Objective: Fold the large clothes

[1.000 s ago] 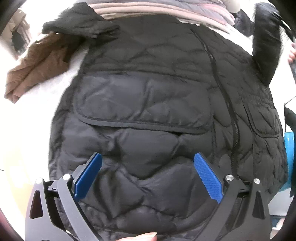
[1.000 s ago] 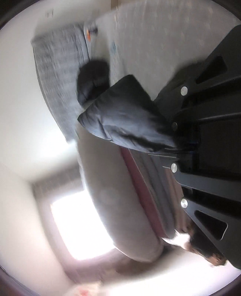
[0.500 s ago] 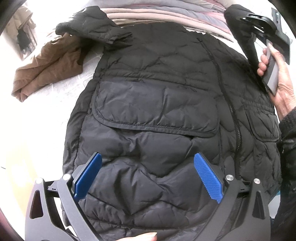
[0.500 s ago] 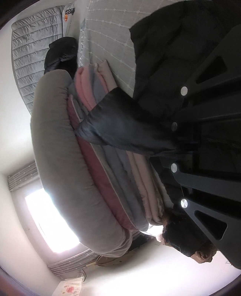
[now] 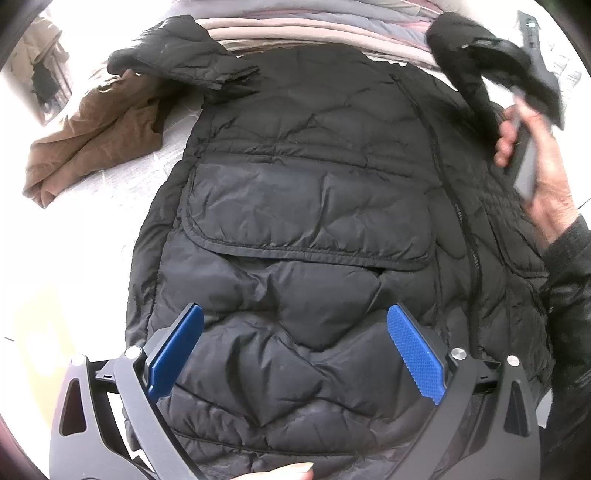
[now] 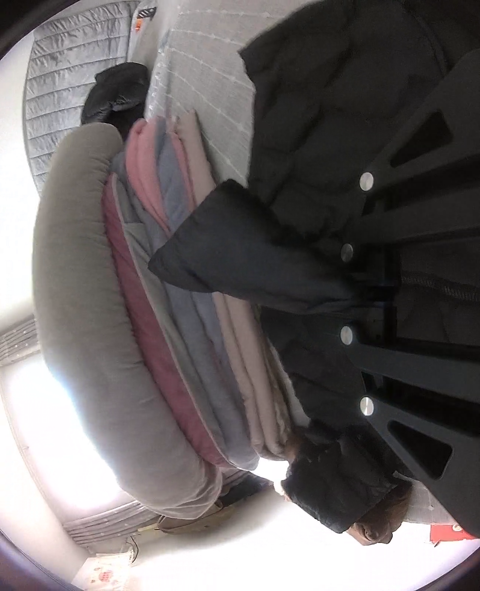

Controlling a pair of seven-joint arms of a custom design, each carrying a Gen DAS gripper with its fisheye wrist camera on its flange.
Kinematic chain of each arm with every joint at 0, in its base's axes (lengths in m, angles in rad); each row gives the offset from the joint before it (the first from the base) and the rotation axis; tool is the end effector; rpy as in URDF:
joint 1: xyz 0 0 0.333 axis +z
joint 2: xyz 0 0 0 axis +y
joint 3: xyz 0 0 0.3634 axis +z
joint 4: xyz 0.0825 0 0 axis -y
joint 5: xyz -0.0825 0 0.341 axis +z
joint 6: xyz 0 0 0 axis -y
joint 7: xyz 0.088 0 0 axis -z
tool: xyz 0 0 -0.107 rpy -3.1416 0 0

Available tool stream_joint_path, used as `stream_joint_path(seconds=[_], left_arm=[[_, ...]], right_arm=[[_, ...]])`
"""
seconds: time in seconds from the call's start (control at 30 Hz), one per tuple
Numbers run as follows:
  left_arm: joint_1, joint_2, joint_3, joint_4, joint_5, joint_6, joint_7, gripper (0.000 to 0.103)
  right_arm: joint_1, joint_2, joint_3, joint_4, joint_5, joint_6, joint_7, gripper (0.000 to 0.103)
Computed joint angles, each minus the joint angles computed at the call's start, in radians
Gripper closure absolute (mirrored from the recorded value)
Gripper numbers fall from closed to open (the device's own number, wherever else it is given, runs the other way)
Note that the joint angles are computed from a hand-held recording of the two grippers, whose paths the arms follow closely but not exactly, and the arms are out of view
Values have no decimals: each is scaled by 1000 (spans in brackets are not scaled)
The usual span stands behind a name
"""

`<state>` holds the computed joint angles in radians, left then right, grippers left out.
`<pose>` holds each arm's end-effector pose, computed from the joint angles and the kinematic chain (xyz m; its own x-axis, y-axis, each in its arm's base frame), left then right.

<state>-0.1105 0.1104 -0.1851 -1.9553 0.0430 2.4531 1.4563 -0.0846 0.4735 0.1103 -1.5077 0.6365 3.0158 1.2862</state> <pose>0.5589 -0.1653 0.5310 -0.2073 -0.9779 0.0259 -0.9073 0.1823 -0.3790 0.7160 -0.0459 0.5654 -0.0926 -0.9209 -0.3786 -0.4857 0.3737 -0.7902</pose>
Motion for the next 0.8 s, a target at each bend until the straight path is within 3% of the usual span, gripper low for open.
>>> stream_joint_path(seconds=[0.1,0.17,0.3,0.43,0.5,0.57,0.6,0.63,0.73,0.8], left_arm=[[1,6,0,5,-4,-3,1,7],[-1,11,0,9,7,-3,-9,7],[-9,34,-4,25,25,-16,-27,7],[-33,64,-8,46,86,-29,-67,7],[-43,82,-12,58,107,-37,-79,7],[-52,94,-15,64,128,-31,-89,7],[-58,99,-15,65,144,-25,-97,7],[-60,103,-16,67,151,-20,-99,7],[-64,115,-20,75,156,-7,-105,7],[-61,122,-25,82,140,1,-101,7]], right_arm=[[-112,-63,56,-5,89,16,-93,97],[-183,-110,43,-5,161,1,-123,97],[-244,-181,-128,-42,174,-28,-21,97],[-256,-206,-356,-153,-19,-50,248,94],[-291,-194,-396,-177,-69,-111,331,92],[-331,-156,-432,-171,-118,-233,435,71],[-369,-139,-421,-164,-99,-294,458,53],[-420,-131,-386,-172,-39,-327,450,47],[-526,-148,-274,-251,190,-294,301,47],[-531,-170,-252,-270,242,-305,203,43]])
